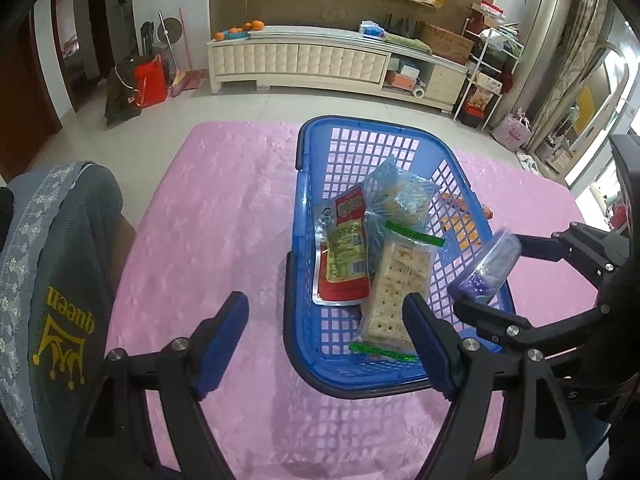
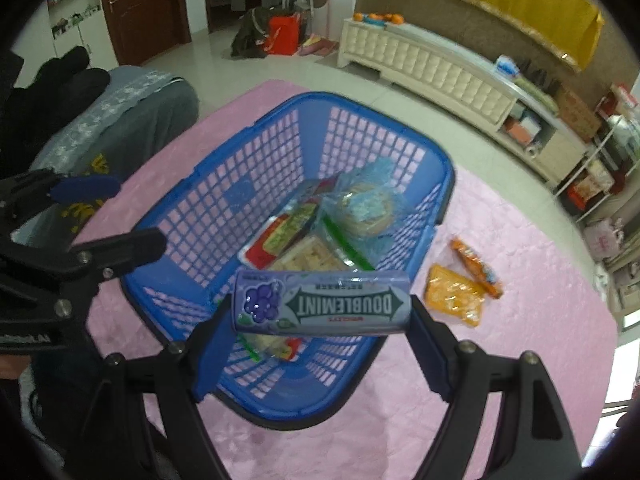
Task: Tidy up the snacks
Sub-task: 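Carry the gum pack over the basket and open the right gripper, then move both grippers over the yellow pouch and orange wafer bag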
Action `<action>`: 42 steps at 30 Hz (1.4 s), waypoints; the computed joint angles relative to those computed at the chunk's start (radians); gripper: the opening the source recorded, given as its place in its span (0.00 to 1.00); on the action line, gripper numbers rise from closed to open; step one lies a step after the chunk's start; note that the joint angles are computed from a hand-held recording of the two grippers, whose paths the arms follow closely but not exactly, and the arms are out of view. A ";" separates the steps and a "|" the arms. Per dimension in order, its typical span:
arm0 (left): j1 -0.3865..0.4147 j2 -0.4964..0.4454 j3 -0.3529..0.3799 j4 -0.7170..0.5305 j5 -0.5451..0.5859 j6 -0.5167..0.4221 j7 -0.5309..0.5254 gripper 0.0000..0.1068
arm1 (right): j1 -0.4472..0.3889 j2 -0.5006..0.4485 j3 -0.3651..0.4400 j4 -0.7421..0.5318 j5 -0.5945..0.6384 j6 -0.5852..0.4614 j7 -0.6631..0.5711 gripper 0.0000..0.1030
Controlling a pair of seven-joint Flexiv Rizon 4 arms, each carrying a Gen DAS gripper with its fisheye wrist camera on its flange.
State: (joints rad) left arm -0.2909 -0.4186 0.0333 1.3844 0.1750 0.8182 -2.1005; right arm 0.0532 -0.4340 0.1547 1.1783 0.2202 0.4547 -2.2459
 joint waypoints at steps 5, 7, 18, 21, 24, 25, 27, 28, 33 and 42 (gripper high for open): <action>-0.002 0.005 0.000 0.001 0.003 -0.007 -0.002 0.73 | -0.021 0.004 0.000 -0.002 0.041 0.035 0.015 0.83; -0.007 0.003 0.001 -0.011 0.011 -0.021 -0.005 0.73 | -0.038 -0.009 0.002 -0.040 0.067 -0.004 0.029 0.83; -0.045 -0.042 -0.005 -0.129 0.043 -0.076 -0.008 0.73 | -0.107 -0.025 -0.010 -0.117 0.109 -0.034 0.047 0.83; -0.060 -0.064 -0.008 -0.173 0.046 -0.089 -0.008 0.73 | -0.119 -0.022 -0.015 -0.117 0.108 -0.027 0.041 0.83; -0.076 -0.092 -0.010 -0.223 0.047 -0.109 0.005 0.73 | -0.137 -0.026 -0.020 -0.129 0.116 -0.030 0.037 0.83; -0.082 -0.105 -0.012 -0.245 0.049 -0.120 0.013 0.73 | -0.142 -0.031 -0.023 -0.136 0.117 -0.029 0.043 0.83; -0.094 -0.130 -0.013 -0.286 0.048 -0.138 0.028 0.73 | -0.151 -0.038 -0.027 -0.145 0.117 -0.030 0.051 0.83; -0.100 -0.146 -0.014 -0.311 0.046 -0.149 0.035 0.73 | -0.161 -0.044 -0.028 -0.155 0.123 -0.033 0.054 0.83; -0.124 -0.226 -0.019 -0.427 0.018 -0.176 0.066 0.76 | -0.210 -0.057 -0.019 -0.186 0.173 -0.023 0.032 0.83; -0.175 -0.451 -0.003 -0.789 -0.023 -0.339 0.128 0.76 | -0.249 -0.126 -0.032 -0.261 0.140 0.021 0.007 0.83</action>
